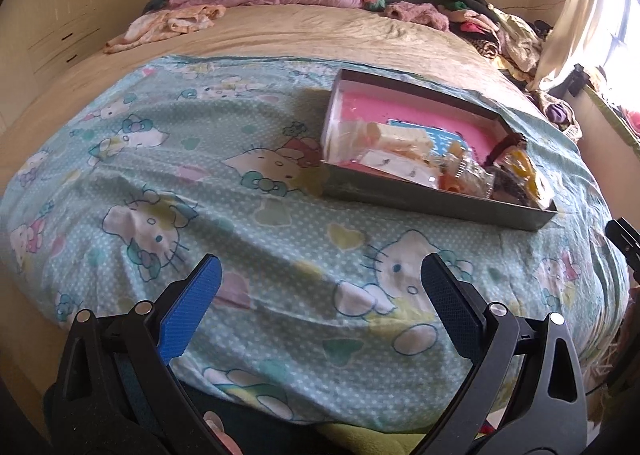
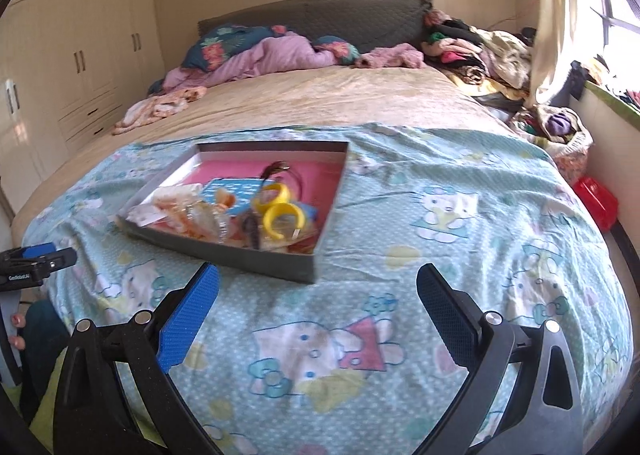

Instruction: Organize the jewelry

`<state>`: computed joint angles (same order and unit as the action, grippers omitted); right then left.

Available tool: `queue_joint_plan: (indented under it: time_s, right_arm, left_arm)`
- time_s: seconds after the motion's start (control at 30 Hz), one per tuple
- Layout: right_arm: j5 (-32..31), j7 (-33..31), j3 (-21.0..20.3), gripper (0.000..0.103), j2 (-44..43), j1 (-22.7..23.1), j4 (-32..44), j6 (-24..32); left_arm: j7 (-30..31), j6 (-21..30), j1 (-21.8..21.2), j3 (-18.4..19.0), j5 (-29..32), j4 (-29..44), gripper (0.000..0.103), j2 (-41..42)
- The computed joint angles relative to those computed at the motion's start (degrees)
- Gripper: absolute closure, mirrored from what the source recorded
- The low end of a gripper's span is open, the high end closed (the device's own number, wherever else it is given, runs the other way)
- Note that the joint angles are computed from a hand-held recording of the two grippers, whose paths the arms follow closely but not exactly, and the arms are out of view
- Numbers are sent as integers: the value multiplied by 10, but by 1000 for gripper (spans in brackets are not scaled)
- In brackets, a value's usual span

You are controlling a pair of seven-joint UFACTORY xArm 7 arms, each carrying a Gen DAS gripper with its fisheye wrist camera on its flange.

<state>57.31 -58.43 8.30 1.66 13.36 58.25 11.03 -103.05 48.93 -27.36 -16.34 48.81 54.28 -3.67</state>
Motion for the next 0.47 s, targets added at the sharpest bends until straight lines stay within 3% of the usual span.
queue_joint_plan:
  time_s: [0.1,0.23,0.37,0.47]
  right_arm:
    - [-43,46,-10,5,37,-15,28,-30]
    - [-185,194,-62,5,116,-20,98,-55]
    - [-324,343,-158,5,223,9,222,-8]
    - [-374,408,-189,5,311,3,337,44]
  left_arm:
    - [-16,-8,22,14,-11,-43,10,-37]
    - [-9,13,78,39,-40,-94,10,-81]
    - [23,-2,148,69,-56,-135,10,-104]
    - [17,-5,201,80,-32,-143,10,-96]
